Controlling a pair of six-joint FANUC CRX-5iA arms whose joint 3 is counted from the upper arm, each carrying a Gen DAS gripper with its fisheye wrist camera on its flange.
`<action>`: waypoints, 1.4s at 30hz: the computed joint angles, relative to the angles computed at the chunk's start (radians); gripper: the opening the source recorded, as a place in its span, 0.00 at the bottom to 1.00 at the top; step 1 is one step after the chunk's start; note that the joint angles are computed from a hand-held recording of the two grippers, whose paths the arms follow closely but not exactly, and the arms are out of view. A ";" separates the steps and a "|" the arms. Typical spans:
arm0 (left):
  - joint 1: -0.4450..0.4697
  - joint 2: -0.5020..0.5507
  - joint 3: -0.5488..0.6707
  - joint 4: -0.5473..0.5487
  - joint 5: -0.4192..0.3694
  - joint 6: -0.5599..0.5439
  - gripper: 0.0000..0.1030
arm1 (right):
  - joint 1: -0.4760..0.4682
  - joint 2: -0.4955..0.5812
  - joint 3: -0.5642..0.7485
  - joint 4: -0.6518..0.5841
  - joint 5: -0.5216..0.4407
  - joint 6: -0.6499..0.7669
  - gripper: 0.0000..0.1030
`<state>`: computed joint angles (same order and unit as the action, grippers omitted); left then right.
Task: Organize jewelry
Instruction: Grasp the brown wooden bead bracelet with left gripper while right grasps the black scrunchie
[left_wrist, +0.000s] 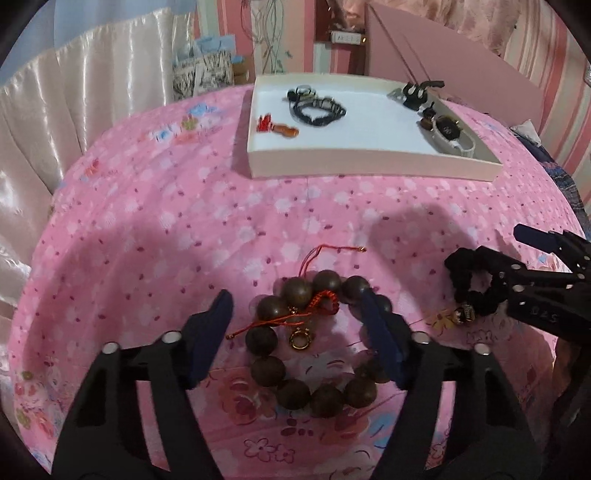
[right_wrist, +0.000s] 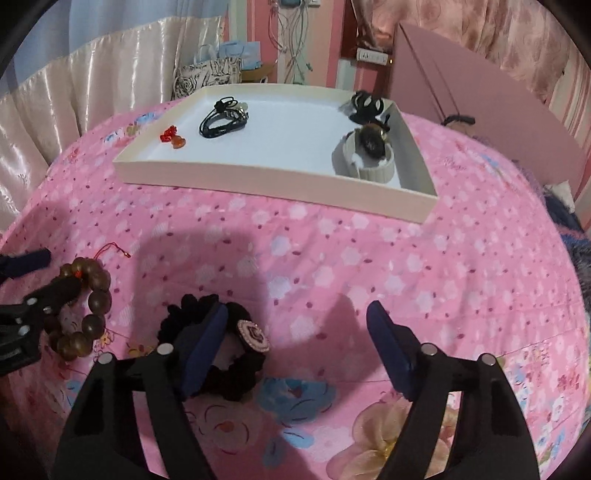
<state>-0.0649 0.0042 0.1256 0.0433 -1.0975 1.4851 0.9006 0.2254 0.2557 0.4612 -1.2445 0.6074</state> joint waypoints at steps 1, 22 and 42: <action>0.005 0.006 0.001 0.008 -0.006 -0.002 0.59 | -0.002 -0.003 -0.002 -0.005 0.004 -0.002 0.75; -0.032 0.008 0.000 -0.033 0.023 -0.006 0.39 | -0.008 0.002 0.009 -0.031 -0.011 0.003 0.72; 0.042 0.003 0.010 0.000 0.005 0.047 0.51 | -0.008 0.000 0.007 -0.039 -0.011 0.003 0.72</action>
<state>-0.0225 0.0068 0.1360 0.0434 -1.0928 1.5320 0.8926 0.2257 0.2631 0.4225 -1.2555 0.6103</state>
